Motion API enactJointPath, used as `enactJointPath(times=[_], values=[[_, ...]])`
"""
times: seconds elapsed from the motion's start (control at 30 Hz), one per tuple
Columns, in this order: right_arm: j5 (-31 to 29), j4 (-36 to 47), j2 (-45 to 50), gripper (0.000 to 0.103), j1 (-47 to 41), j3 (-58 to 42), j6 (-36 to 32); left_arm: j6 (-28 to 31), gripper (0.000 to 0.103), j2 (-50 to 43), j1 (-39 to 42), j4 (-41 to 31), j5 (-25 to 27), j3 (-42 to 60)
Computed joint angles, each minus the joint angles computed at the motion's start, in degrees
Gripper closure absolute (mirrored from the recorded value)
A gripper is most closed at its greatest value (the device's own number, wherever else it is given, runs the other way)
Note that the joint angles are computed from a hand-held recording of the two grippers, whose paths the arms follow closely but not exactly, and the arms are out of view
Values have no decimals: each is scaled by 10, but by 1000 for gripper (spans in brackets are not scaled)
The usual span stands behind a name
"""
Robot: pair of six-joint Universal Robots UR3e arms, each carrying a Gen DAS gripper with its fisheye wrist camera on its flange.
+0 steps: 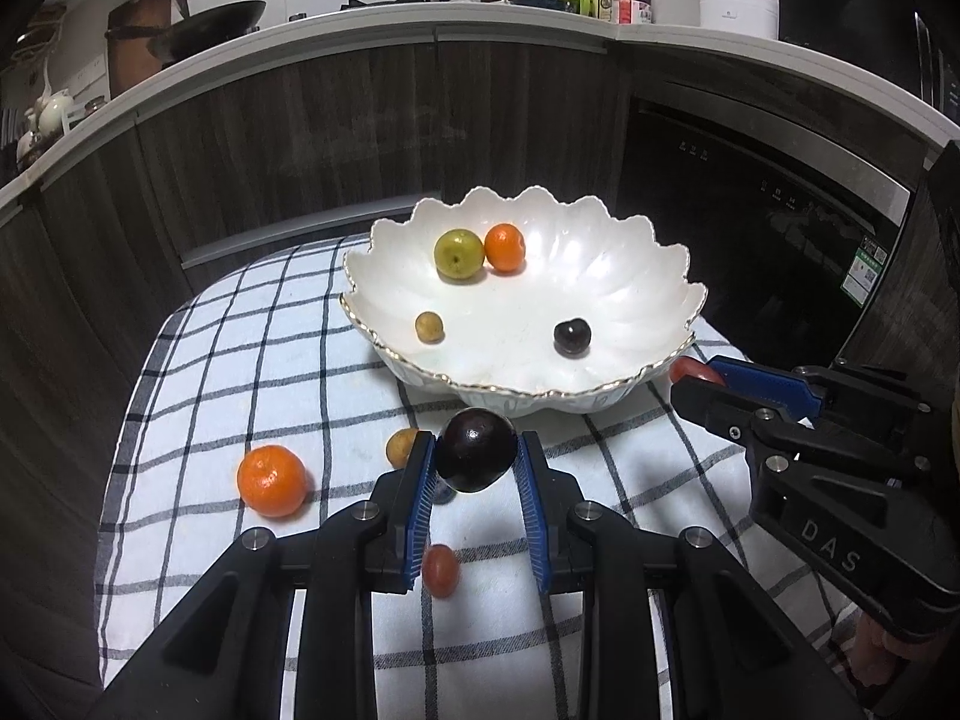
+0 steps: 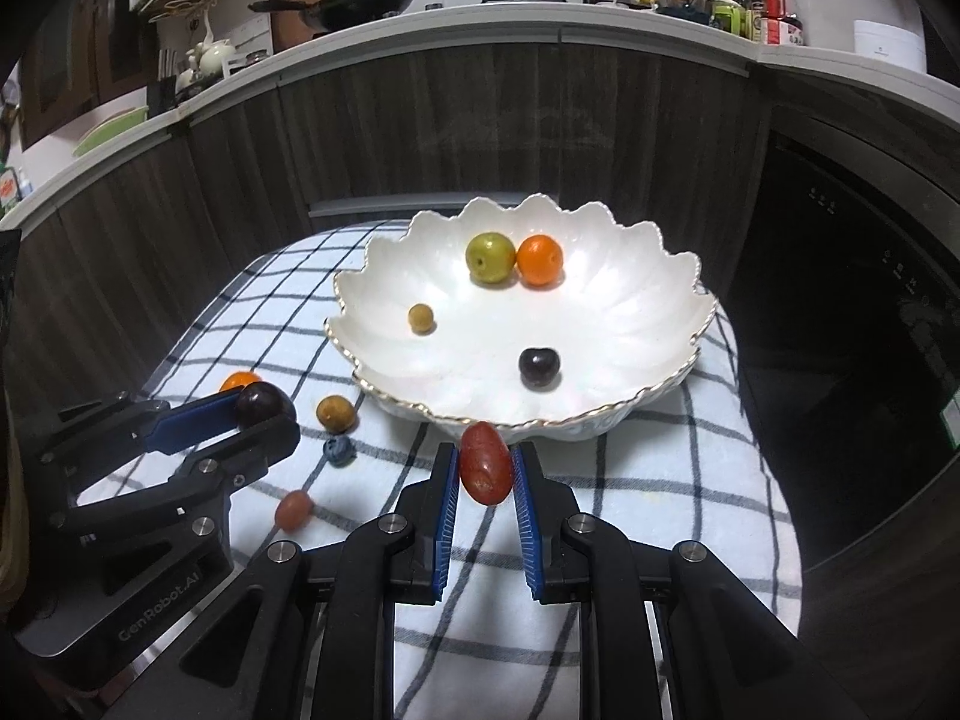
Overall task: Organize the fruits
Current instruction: 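Carry the plum with the left tool while the right tool carries the red fruit over the bowl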
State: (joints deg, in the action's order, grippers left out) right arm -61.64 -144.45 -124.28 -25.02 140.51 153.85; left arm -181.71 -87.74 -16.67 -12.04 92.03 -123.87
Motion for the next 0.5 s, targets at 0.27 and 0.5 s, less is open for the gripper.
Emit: enactJointPath(times=[0.27, 0.5], values=[[6, -6, 19, 83, -9, -26, 5, -1, 76, -10, 0, -17, -2, 35], [6, -18, 46, 83, -10, -51, 15, 0, 76, -33, -1, -30, -2, 79]])
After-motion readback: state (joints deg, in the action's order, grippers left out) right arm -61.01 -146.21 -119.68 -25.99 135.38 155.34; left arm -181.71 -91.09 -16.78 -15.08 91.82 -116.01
